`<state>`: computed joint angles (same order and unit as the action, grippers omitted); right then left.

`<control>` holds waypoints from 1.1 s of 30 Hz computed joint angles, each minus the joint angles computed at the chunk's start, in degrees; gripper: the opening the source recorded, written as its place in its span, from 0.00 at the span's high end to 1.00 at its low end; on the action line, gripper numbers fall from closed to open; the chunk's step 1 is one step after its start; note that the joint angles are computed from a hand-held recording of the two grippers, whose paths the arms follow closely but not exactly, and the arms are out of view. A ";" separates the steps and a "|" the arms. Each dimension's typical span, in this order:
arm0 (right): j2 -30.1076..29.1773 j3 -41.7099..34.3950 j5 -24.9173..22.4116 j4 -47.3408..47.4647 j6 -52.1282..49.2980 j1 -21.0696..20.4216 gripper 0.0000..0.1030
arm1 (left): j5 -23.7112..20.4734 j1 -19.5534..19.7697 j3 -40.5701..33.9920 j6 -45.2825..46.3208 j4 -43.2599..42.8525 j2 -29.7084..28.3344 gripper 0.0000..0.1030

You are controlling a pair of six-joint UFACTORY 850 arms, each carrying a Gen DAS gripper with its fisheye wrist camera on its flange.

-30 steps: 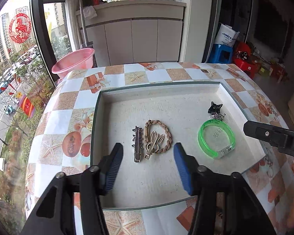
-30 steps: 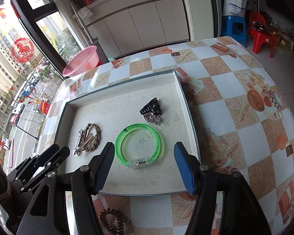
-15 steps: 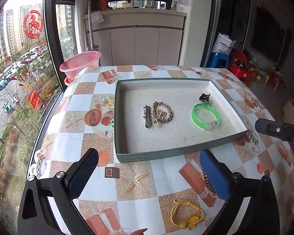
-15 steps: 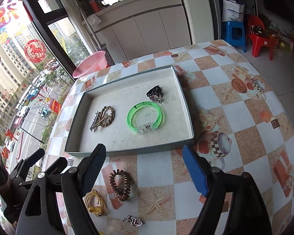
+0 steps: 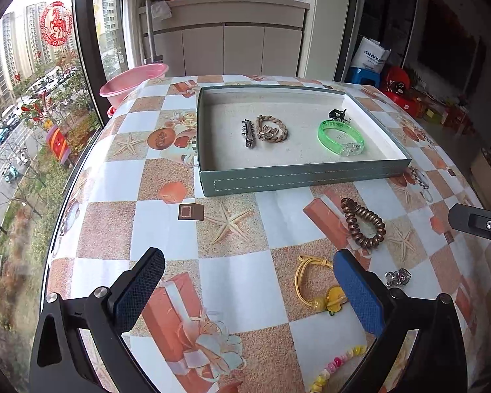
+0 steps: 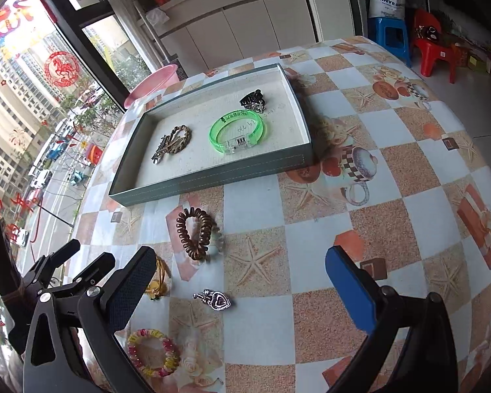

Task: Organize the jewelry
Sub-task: 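Withdraw both tools from the tray toward the remaining jewelry, then grasp the yellow cord hair tie with the left tool while the right tool grasps the silver heart charm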

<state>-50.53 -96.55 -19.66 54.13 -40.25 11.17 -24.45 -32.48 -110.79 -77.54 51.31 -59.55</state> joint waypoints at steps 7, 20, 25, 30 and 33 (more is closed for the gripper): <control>1.07 4.02 1.35 -2.81 1.60 0.60 0.00 | 1.20 0.28 1.27 5.91 -7.48 -0.12 0.00; 1.51 6.84 4.51 -14.82 8.10 3.20 0.00 | -2.90 -0.44 -4.00 14.31 -13.78 -3.97 0.00; 0.85 6.22 5.10 -19.80 11.82 4.01 0.00 | -3.47 -0.64 -5.25 14.27 -12.99 -4.77 0.00; -0.43 4.78 5.24 -27.43 18.26 4.84 0.00 | -3.76 -0.54 -5.83 14.30 -12.99 -5.13 0.00; -0.96 4.18 6.14 -32.64 22.52 5.46 0.01 | -4.09 -0.61 -6.04 14.30 -12.69 -5.23 0.00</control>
